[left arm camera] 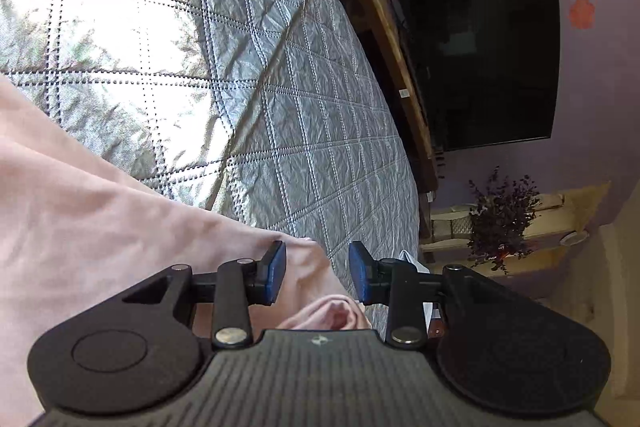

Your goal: Fold clothes

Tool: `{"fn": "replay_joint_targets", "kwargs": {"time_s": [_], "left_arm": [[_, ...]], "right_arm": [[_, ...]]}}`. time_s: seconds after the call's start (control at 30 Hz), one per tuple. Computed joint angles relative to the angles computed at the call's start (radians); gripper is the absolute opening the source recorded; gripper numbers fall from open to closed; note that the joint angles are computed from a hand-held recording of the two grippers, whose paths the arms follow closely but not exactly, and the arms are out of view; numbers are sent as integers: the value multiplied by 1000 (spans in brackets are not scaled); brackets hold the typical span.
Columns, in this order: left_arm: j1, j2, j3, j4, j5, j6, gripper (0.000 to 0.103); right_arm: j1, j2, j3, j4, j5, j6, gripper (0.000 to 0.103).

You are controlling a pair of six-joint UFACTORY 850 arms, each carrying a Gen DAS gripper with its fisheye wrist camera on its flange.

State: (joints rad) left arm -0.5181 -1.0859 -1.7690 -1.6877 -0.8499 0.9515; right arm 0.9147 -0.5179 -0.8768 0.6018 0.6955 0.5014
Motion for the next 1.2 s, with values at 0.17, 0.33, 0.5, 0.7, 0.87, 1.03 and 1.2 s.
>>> {"fn": "replay_joint_targets", "kwargs": {"time_s": [0.17, 0.33, 0.5, 0.7, 0.87, 1.03, 1.2], "left_arm": [[9, 25, 32, -7, 22, 31, 30], [28, 48, 65, -32, 43, 60, 31], [26, 69, 71, 48, 102, 65, 31], [32, 78, 75, 105, 110, 68, 31], [36, 78, 74, 125, 98, 64, 31], [40, 83, 82, 132, 93, 66, 31], [38, 81, 78, 139, 95, 65, 31]], "right_arm": [[27, 27, 51, -37, 169, 65, 47], [87, 40, 14, 356, 202, -243, 62], [92, -22, -158, 581, -25, -717, 51], [94, -75, -248, 847, -116, -1097, 48], [92, -97, -276, 917, -124, -1226, 28], [94, -103, -282, 902, -131, -1235, 37], [101, -126, -312, 1005, -102, -1395, 37]]}}
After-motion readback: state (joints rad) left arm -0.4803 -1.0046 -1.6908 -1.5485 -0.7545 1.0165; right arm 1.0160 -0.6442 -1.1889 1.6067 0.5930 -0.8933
